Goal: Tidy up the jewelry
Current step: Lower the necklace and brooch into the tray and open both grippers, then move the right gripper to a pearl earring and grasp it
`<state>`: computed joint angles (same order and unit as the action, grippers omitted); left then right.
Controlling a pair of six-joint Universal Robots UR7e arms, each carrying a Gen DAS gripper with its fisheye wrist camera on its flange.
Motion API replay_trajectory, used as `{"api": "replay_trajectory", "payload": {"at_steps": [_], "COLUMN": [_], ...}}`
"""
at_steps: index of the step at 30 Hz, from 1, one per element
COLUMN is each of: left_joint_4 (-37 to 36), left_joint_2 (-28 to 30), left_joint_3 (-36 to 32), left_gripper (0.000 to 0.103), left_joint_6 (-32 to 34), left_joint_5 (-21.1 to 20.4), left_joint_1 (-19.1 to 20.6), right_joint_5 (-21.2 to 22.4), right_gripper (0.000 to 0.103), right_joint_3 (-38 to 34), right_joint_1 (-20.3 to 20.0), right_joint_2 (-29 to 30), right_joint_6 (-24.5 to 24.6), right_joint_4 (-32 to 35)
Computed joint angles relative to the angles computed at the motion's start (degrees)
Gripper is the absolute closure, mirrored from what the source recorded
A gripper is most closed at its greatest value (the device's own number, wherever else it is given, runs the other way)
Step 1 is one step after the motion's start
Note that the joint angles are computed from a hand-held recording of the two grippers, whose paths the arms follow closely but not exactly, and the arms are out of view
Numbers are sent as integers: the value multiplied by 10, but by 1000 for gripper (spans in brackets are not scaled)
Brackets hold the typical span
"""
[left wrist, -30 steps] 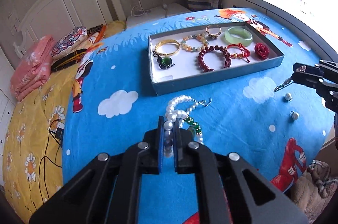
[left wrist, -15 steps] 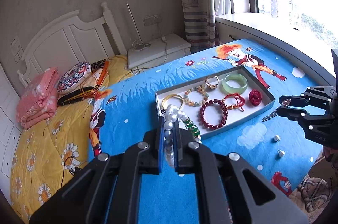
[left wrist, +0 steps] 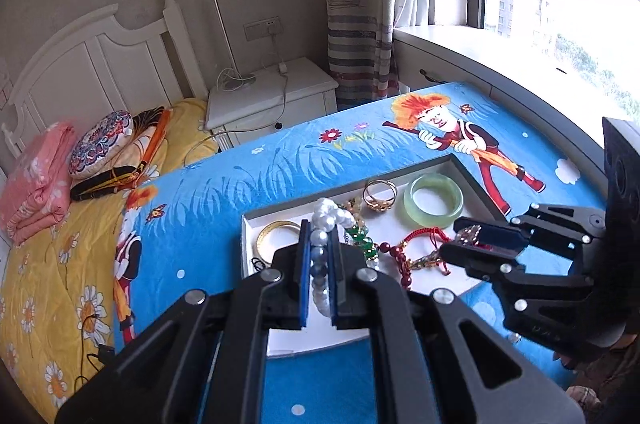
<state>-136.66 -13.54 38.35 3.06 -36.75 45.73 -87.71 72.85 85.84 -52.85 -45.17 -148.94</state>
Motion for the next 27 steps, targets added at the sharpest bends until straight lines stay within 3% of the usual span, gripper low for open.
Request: {"api": "replay_trajectory", "payload": {"at_steps": [3, 6, 8, 11, 13, 15, 18, 24, 27], "left_joint_4": [28, 102, 126, 123, 111, 90, 46, -30, -75], "left_joint_2": [16, 23, 22, 11, 2, -2, -3, -9, -19], "left_joint_3": [-36, -55, -45, -12, 9, 24, 48, 111, 160], "left_gripper": [96, 96, 96, 94, 80, 50, 31, 14, 10], "left_joint_6": [-64, -141, -163, -170, -166, -148, -110, -53, -31], "left_joint_5": [-51, -89, -86, -72, -60, -39, 18, 135, 165], "left_joint_1": [24, 52, 63, 68, 67, 62, 47, 16, 3], "right_joint_5": [-20, -95, -122, -110, -109, -103, -85, -51, -34], "right_gripper": [79, 79, 79, 79, 77, 71, 67, 66, 60], "right_joint_3": [-31, -42, -31, -22, -23, -23, -11, 44, 75], "right_joint_1": [-2, 1, -1, -8, -8, -10, -12, -25, -36], "right_joint_2": [25, 39, 37, 28, 27, 25, 11, -43, -72], "right_joint_6": [11, -5, -21, -26, -28, -26, -18, -9, -4], "right_joint_4": [32, 61, 60, 60, 59, 60, 53, 12, -5]}}
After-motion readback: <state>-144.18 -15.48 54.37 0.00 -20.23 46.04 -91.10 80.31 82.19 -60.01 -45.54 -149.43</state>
